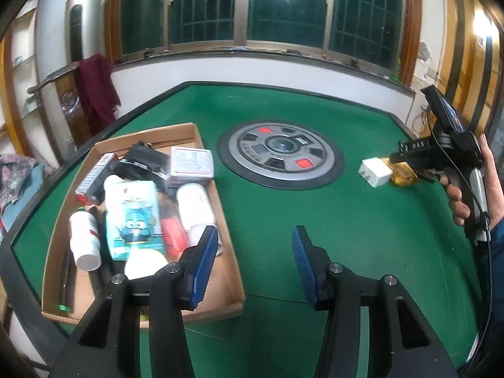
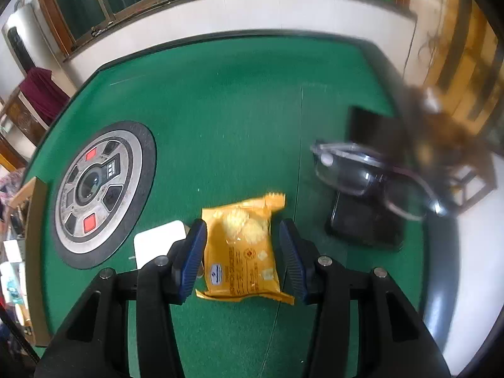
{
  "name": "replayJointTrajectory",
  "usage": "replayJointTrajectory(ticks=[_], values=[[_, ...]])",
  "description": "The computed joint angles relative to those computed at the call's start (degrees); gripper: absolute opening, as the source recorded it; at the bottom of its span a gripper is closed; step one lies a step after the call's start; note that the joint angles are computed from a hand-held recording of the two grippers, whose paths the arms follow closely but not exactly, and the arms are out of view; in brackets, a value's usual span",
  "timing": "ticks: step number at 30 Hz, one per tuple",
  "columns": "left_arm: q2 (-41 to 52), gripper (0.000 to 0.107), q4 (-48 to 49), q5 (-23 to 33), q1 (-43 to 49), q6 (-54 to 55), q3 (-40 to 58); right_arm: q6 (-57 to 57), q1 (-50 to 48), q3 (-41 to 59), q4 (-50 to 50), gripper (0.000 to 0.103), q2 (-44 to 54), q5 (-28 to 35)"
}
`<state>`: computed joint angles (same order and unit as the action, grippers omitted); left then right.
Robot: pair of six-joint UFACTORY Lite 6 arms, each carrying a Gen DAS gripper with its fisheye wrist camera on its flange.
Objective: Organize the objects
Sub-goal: 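Grasp the yellow cracker packet with the right gripper, then grasp the white charger plug with the left gripper while the right gripper holds the crackers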
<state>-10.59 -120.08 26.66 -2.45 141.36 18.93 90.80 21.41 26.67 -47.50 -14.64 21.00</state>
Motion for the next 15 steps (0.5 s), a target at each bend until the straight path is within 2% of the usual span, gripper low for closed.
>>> replayJointTrajectory(ticks=[5, 8, 10, 12, 14, 15], values=[[0.57, 0.043, -0.02, 0.39, -0.10, 0.85, -0.38, 0.31, -0.63, 0.05, -1.13, 0.047, 3.90, -2.72], [1.55, 0.043, 0.78, 0.11, -0.30, -0.32, 0.37, 9.04, 2.46, 2.39, -8.77, 0.048, 8.89, 0.61], [2.16, 0.043, 3.78, -0.27, -1.00, -4.00, 1.61, 8.36, 3.97, 4.77, -6.99, 0.042, 11.59, 4.36], [2.42, 0.043, 9.83, 0.04, -2.12, -10.06, 3.54, 9.61, 4.39, 3.67, -6.37, 0.041, 9.80, 4.29], [2.88, 0.043, 18.59, 0.21, -5.79, -18.21, 6.87, 11.24, 4.75, 0.45, -5.70, 0.041, 5.15, 2.84], [2.92, 0.043, 19.86, -0.62, -7.83, -20.08, 7.88, 10.95, 5.00, -2.13, -3.88, 0.041, 1.02, 2.11]])
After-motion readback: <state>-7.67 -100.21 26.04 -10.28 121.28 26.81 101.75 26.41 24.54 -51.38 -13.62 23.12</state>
